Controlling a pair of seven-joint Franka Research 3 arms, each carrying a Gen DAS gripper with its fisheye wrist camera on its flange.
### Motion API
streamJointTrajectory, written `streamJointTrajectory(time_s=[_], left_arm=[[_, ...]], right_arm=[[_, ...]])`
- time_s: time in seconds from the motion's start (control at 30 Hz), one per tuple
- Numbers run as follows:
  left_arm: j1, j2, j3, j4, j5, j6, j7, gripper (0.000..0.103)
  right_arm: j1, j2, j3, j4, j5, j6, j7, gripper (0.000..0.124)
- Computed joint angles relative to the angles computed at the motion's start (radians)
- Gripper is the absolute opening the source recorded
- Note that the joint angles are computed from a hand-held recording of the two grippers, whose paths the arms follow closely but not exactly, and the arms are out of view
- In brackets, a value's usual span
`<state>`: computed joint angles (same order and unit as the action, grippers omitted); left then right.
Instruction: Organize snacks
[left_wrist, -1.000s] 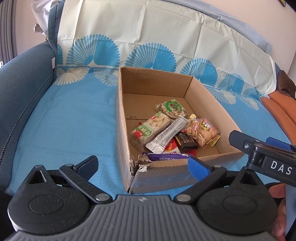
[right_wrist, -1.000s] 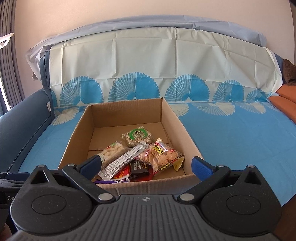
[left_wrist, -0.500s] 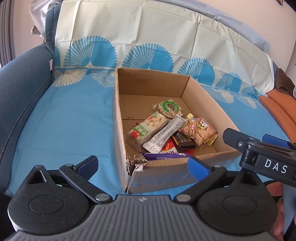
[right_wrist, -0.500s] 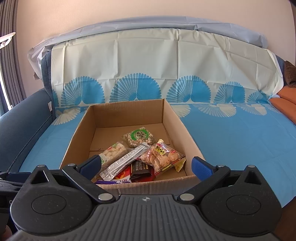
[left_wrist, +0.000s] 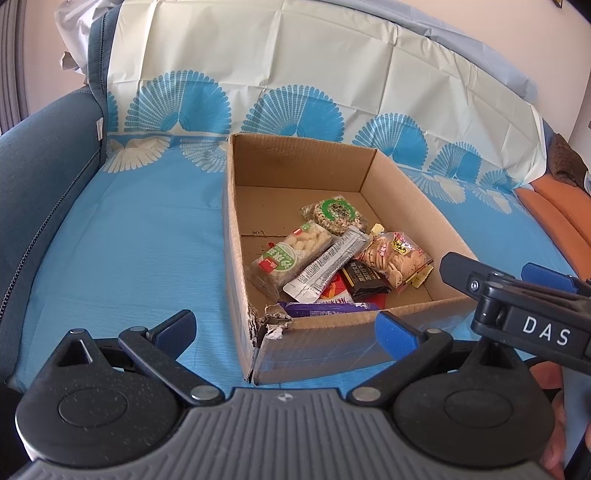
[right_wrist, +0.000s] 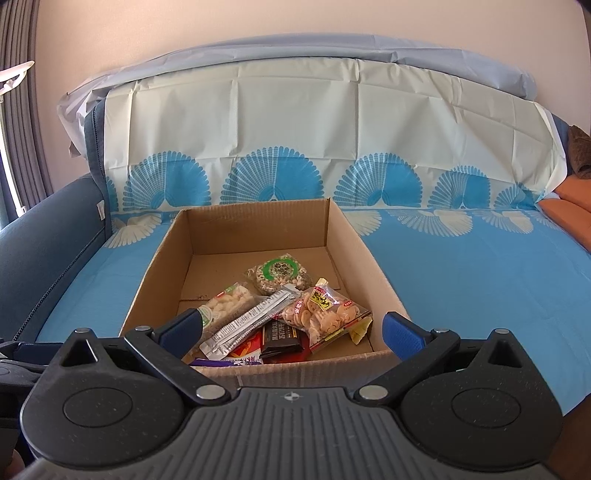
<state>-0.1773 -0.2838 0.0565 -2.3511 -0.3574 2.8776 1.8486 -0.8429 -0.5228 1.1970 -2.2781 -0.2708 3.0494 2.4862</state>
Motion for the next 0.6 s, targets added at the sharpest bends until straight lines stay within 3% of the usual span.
streamJointTrajectory(time_s=[0.6], left_arm=[[-0.001, 0.001, 0.0, 0.001, -0.007, -0.001, 0.008, 0.103]], right_arm=[[0.001, 0.002, -0.002, 0.0, -0.006, 0.0, 0.003, 0.102]])
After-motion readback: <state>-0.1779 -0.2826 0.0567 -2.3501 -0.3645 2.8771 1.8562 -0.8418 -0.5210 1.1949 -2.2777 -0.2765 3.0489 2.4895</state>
